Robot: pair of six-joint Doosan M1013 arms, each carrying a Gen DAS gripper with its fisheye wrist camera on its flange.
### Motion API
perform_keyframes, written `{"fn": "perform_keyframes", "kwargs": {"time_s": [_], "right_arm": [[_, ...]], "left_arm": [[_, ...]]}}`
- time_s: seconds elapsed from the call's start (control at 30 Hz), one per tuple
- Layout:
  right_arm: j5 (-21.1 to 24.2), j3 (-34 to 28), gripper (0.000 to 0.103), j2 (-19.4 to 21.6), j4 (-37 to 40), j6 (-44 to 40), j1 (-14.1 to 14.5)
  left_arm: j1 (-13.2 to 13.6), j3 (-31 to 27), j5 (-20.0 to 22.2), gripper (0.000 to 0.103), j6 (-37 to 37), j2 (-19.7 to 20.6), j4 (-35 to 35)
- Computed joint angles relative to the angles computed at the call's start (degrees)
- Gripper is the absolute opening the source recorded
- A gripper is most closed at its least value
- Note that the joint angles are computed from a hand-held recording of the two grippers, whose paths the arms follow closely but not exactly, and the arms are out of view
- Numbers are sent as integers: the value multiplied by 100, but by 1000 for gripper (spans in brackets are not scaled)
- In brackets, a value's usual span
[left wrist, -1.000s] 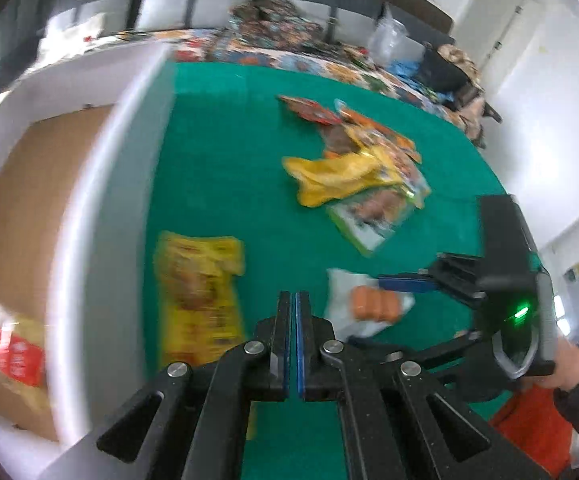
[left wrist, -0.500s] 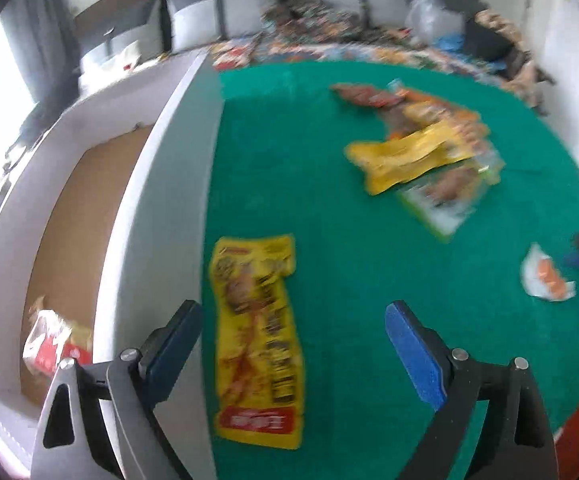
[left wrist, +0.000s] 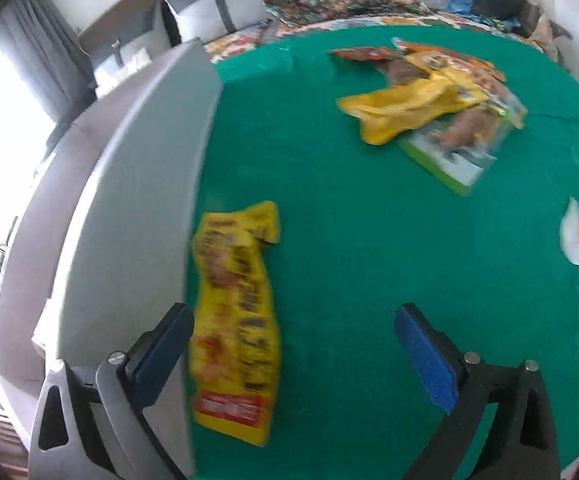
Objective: Organize snacks
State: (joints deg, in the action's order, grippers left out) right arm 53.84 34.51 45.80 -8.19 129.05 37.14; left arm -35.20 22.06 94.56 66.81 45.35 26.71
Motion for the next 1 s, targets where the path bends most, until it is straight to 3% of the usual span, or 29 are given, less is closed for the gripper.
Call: {"fn": "perform_keyframes", "kwargs": {"time_s": [0.07,0.13,0.23,0.6,0.73,0.83,0.9,0.97,1.0], "right_arm": [[-310,516,77,-357,274,-140,-214],[-616,897,77,-579,423,-118,-256],[-775,1017,77,-657,546,-117,-287],[-762,1040,79,-685,472,-178,-284],[-771,1053,79,-692,486,-193,-289],[-741,1033,79,-688,440,-181,-281],[-717,1017,79,-684,406,-177,-276],[-705,1011,79,-683,399,-180,-276],[-690,1002,79,-681,409,-189,-278]], "left_arm": [[-72,-77,48,100,183,67,212],[-97,-235,173,100,320,185,405],[25,-341,307,100,97,253,256],[281,220,-63,98,-208,-73,-248],[490,585,-296,98,-749,-285,-1011],[529,945,-656,83,-1061,-492,-1313],[470,1070,-859,55,-949,-577,-1265],[454,903,-755,53,-780,-504,-1390],[423,933,-811,42,-744,-526,-1306]]}}
